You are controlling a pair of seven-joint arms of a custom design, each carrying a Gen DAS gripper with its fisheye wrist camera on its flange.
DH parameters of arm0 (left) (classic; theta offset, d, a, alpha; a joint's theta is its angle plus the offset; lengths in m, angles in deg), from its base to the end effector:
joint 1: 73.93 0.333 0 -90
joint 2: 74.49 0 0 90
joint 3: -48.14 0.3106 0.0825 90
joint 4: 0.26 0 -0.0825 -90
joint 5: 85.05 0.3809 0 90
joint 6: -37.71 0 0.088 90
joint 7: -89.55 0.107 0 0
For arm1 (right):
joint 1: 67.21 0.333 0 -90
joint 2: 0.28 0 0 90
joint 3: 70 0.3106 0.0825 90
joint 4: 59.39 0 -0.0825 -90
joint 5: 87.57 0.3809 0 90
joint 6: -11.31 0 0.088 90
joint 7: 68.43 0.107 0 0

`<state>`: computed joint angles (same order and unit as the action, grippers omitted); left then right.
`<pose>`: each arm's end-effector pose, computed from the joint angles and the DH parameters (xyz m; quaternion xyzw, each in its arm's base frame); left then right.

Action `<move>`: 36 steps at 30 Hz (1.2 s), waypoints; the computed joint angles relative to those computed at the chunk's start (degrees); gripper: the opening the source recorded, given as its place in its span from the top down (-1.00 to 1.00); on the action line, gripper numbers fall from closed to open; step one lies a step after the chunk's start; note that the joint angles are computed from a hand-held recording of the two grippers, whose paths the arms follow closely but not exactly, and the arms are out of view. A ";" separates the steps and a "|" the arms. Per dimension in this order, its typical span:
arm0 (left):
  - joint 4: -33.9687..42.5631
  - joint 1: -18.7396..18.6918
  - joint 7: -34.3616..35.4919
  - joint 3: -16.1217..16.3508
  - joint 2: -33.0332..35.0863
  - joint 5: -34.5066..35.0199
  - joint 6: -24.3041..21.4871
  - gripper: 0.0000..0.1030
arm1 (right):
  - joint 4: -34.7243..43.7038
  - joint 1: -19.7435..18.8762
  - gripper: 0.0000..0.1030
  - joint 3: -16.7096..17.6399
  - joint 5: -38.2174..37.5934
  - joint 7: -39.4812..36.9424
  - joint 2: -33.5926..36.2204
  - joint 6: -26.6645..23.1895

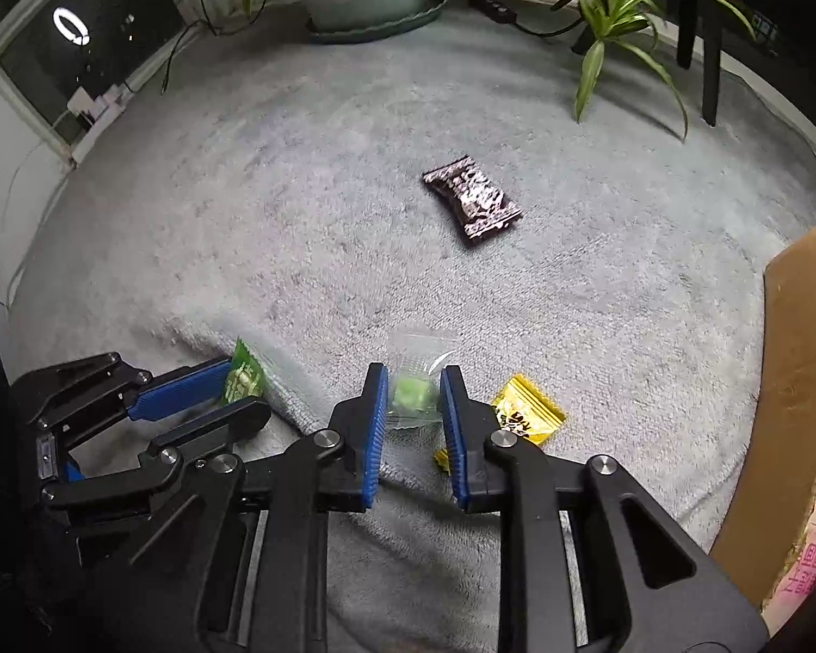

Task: Organize snacks
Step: 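Carry both candies over the box and open both tools to drop them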

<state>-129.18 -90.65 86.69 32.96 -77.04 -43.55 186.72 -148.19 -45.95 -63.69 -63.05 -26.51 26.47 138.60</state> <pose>0.4540 -0.2995 0.4175 -0.8205 0.4843 -0.2458 0.1784 0.6213 0.3262 0.4014 -0.9441 0.2384 0.0349 0.2250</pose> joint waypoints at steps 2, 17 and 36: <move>-0.07 -0.09 -0.25 -0.09 -0.33 0.12 -0.32 0.62 | 0.16 -0.52 0.61 0.13 0.99 -0.08 -0.24 -0.20; 3.09 -0.27 -1.72 -0.81 -1.09 3.37 0.50 0.62 | -1.46 -6.72 0.60 -0.74 10.34 -2.31 -6.13 -0.19; 25.61 -5.25 8.32 0.83 15.73 4.09 4.10 0.62 | 3.96 -15.12 0.60 -4.25 11.32 -0.56 -3.74 0.70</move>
